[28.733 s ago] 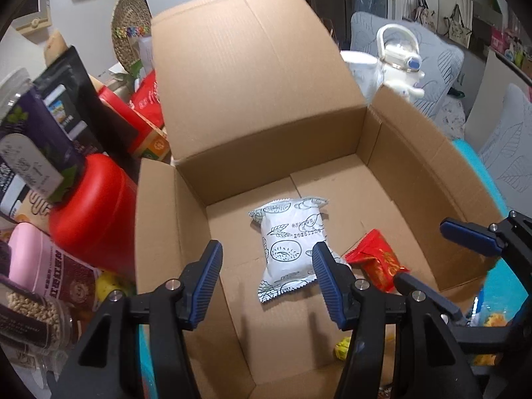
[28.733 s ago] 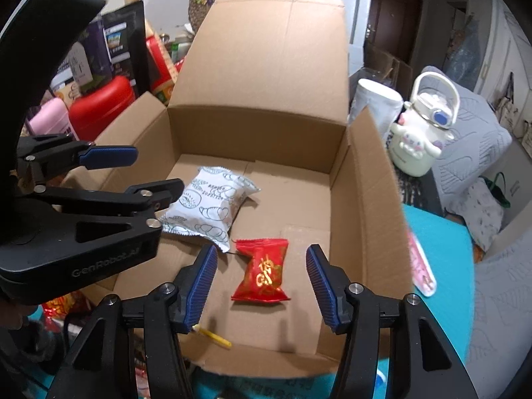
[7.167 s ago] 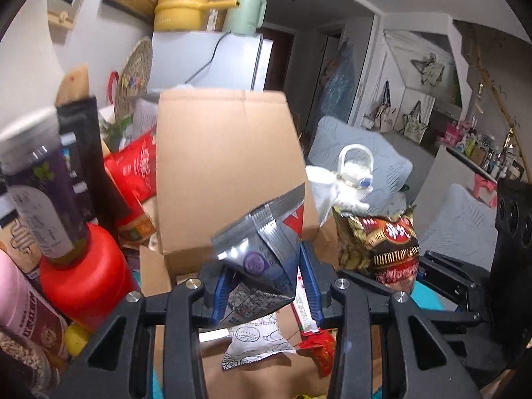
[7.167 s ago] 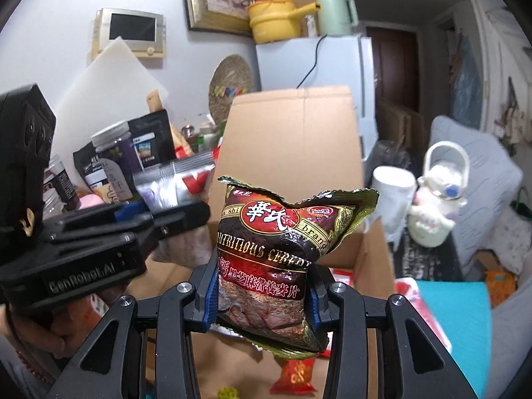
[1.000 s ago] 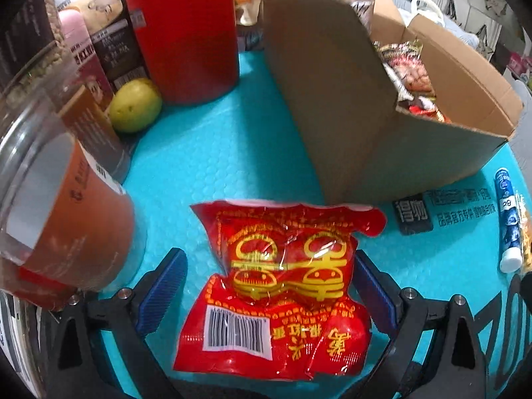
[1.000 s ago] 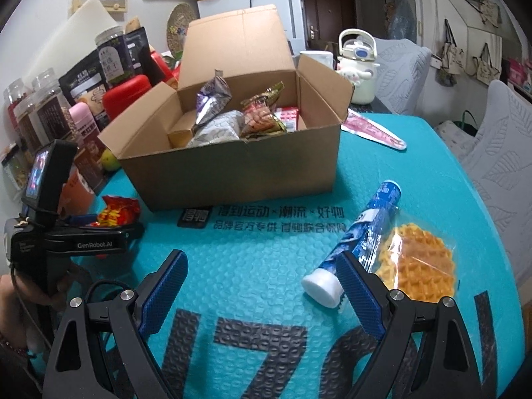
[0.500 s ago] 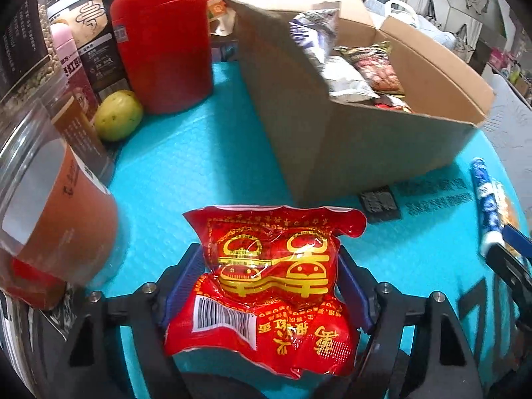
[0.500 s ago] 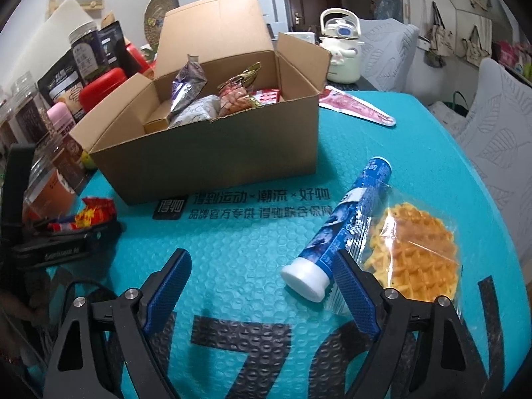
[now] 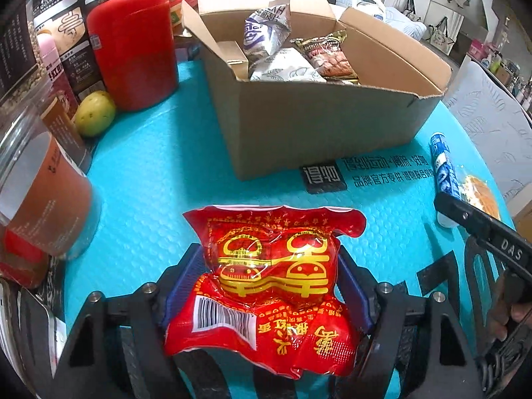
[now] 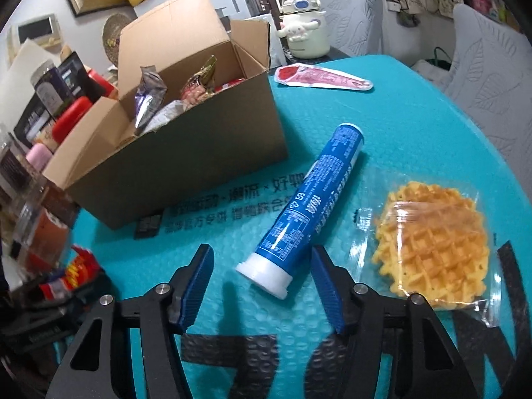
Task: Organize snacks
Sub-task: 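Grasp the blue-and-white tube with the right gripper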
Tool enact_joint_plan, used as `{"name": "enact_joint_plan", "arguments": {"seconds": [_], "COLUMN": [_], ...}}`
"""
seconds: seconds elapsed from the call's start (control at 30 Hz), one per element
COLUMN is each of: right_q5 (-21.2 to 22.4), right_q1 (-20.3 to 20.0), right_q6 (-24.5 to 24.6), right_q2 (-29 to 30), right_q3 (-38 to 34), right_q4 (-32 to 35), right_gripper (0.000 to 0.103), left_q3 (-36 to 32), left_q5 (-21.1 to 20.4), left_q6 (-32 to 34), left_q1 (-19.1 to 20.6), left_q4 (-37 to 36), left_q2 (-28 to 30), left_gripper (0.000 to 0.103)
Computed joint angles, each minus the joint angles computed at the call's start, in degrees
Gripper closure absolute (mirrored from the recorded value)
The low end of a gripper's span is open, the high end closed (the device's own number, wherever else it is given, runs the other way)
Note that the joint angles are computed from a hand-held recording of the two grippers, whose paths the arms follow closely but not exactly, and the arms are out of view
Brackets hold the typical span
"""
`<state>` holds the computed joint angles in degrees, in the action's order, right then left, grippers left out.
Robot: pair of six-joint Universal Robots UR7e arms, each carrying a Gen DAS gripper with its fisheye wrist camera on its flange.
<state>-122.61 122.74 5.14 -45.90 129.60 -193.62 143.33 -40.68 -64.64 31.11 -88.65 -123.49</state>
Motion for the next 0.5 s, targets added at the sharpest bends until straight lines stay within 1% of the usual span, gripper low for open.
{"name": "enact_joint_plan", "arguments": {"seconds": [0.03, 0.13, 0.2, 0.43, 0.5], "right_q5": [-0.9, -2.0, -2.3, -0.7, -0.1], "right_q1": [0.1, 0.3, 0.5, 0.8, 0.8], "right_q6": [0.2, 1.4, 1.1, 1.6, 1.7], "right_q2": [0.2, 0.5, 0.4, -2.1, -2.9], "right_q3": [-0.2, 0.4, 1.0, 4.4, 5.4], "right_q4": [0.4, -1.3, -2.1, -2.3, -2.1], "right_gripper": [0.059, 0.063, 0.064, 0.068, 0.068], "left_q3": [0.1, 0.0, 0.2, 0.8, 1.0], "left_q5": [-0.1, -0.3, -0.5, -2.4, -3.0], "left_q6": [-0.1, -2.1, -2.8, -5.3, -6.5], "left_q1": [0.0, -1.0, -1.6, -4.2, -5.6], "left_q4": [0.1, 2.2, 2.9, 5.7, 7.1], "left_q2": [-0.1, -0.4, -0.9, -2.8, -3.5], "left_gripper": [0.026, 0.026, 0.026, 0.026, 0.026]}}
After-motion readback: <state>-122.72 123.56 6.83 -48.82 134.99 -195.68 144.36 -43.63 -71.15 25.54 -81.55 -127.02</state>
